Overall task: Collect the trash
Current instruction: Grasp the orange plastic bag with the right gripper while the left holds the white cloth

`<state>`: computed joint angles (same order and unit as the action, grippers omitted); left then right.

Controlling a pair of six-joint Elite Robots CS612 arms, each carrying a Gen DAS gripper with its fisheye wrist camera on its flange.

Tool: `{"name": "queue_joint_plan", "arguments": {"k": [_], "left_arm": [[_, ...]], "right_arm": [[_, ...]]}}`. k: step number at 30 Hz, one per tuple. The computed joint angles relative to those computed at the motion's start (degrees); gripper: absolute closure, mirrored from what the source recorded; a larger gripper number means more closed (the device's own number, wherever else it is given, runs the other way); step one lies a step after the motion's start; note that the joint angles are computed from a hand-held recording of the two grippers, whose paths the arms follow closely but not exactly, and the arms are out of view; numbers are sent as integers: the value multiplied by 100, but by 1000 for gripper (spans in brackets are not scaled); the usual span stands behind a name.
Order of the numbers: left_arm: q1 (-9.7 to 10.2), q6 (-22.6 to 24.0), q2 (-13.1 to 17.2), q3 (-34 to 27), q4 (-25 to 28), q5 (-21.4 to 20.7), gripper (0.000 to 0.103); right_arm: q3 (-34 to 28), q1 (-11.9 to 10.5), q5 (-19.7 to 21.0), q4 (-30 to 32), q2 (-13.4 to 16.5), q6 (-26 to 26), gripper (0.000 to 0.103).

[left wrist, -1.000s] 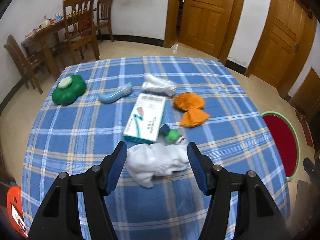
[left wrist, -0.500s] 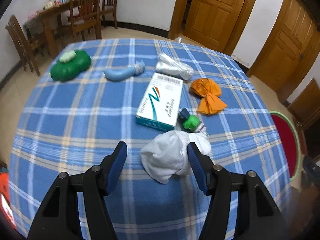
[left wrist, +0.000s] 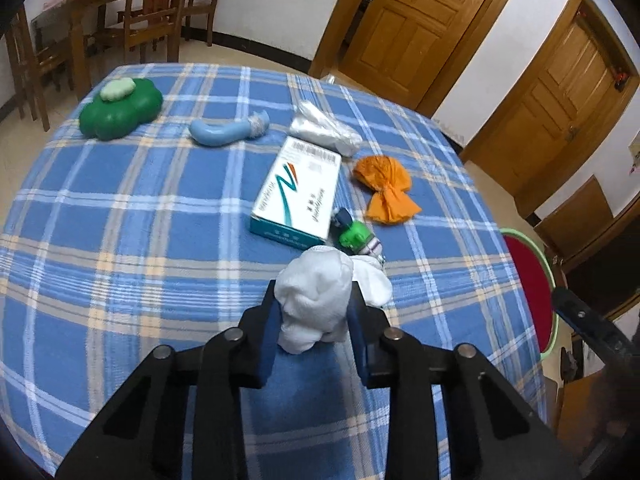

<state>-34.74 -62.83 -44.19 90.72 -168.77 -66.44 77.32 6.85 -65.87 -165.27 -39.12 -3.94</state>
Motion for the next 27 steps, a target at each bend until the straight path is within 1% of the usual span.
{"name": "queue_joint_plan", "arguments": {"k": [2, 6, 9, 13, 17, 25, 27], "left_arm": [[-13, -63, -69, 94, -50, 163, 72], [-36, -317, -223, 284, 81, 614, 72], [-32, -550, -309, 383, 292, 906, 72], [-15, -848, -387, 474, 609, 1152, 72], [24, -973, -413, 527, 716, 1209, 72], [87, -1120, -394, 593, 685, 1110, 72], [98, -1148, -391, 610, 669, 1085, 72]], "right_arm": [[-68, 47, 44, 93, 31, -85, 50], [-236, 137, 148, 319, 106, -227, 50], [-403, 235, 187, 513, 188, -404, 50], [-639, 344, 204, 765, 313, -589, 50], [-912, 473, 151, 997, 459, -744, 50], [-1579, 696, -148, 1295, 843, -823, 50], [-1752, 734, -142, 1445, 946, -897, 50]]}}
